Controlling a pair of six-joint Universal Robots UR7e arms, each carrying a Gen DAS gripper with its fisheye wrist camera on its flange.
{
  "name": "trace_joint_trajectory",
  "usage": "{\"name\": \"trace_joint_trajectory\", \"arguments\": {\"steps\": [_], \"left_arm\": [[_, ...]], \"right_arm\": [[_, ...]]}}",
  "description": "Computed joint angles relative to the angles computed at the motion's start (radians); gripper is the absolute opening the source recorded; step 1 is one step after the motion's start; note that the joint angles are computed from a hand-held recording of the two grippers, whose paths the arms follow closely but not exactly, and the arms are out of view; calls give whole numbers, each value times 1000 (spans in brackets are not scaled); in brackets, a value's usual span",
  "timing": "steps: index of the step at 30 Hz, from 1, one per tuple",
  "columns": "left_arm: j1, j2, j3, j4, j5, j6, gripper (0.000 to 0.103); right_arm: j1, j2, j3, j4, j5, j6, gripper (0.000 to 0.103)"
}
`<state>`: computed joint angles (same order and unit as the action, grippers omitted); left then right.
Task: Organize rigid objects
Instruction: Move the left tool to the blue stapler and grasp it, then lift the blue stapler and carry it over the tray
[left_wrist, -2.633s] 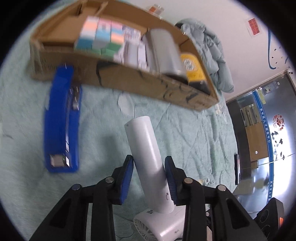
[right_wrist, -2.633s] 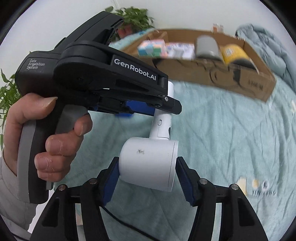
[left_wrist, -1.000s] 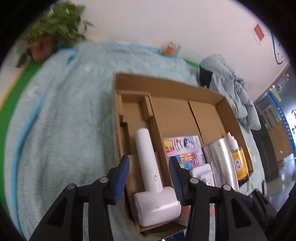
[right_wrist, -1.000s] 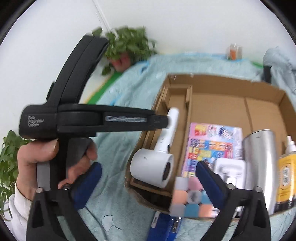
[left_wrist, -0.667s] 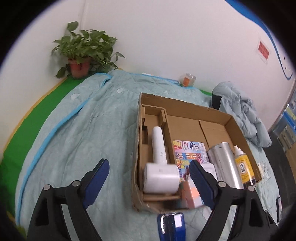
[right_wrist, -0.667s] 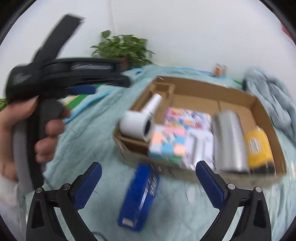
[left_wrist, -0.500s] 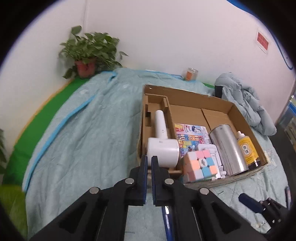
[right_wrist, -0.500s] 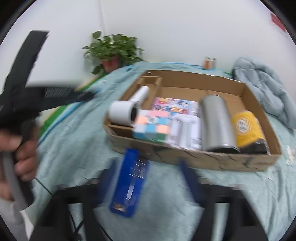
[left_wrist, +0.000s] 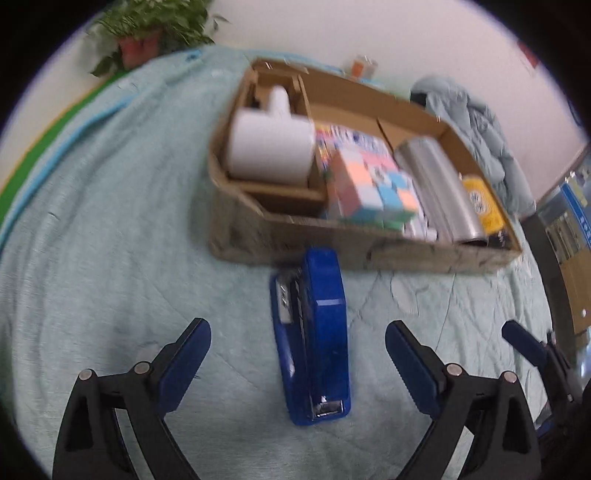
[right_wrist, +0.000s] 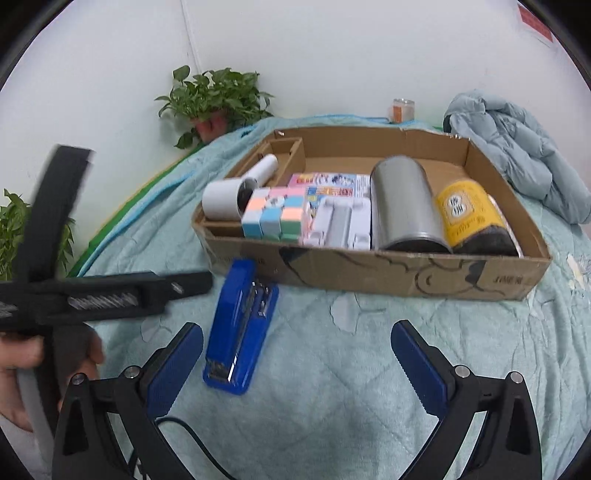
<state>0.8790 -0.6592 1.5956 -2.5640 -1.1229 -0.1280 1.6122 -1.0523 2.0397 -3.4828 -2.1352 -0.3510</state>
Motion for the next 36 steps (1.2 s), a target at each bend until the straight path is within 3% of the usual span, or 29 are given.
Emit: {"name": "trace_joint_trajectory", "arguments": {"steps": [4,6,9,11,13,17,21,26,28,34,36], "left_arm": [[35,28,-50,117,-154,-82,82],[37,39,-61,152,-197,-89,69],[14,43,-38,129,-169,-109,70],[9,42,-29,121,-202,-97,70],[10,40,-22,122,-244,-87,69],[-5,12,23,72,-210,-112,69],[-12,-30,78,-5,-133,-126,70],[17,-60,98,-11,-117,-170,70],[24,-63,104,-26,-116,-176,70],[32,-35,71,13,-143,-158,70],[31,-19,57,30,-155,-169,70]], "right_arm": [[-32,-19,19,54,13,36,102],[-53,-39,36,83,35,73,102],[-84,-69,72,112,84,71,102],[-99,-81,101,111,85,67,102],[-107,-72,125,66,85,-6,102],[-131,-84,144,130,142,15,99],[-118,-49,127,70,171,-76,96],[-110,23,34,76,166,-142,72],[-107,55,-19,136,152,-145,63],[-112,97,-75,218,166,-111,43],[-113,90,-75,238,166,-79,41]]}}
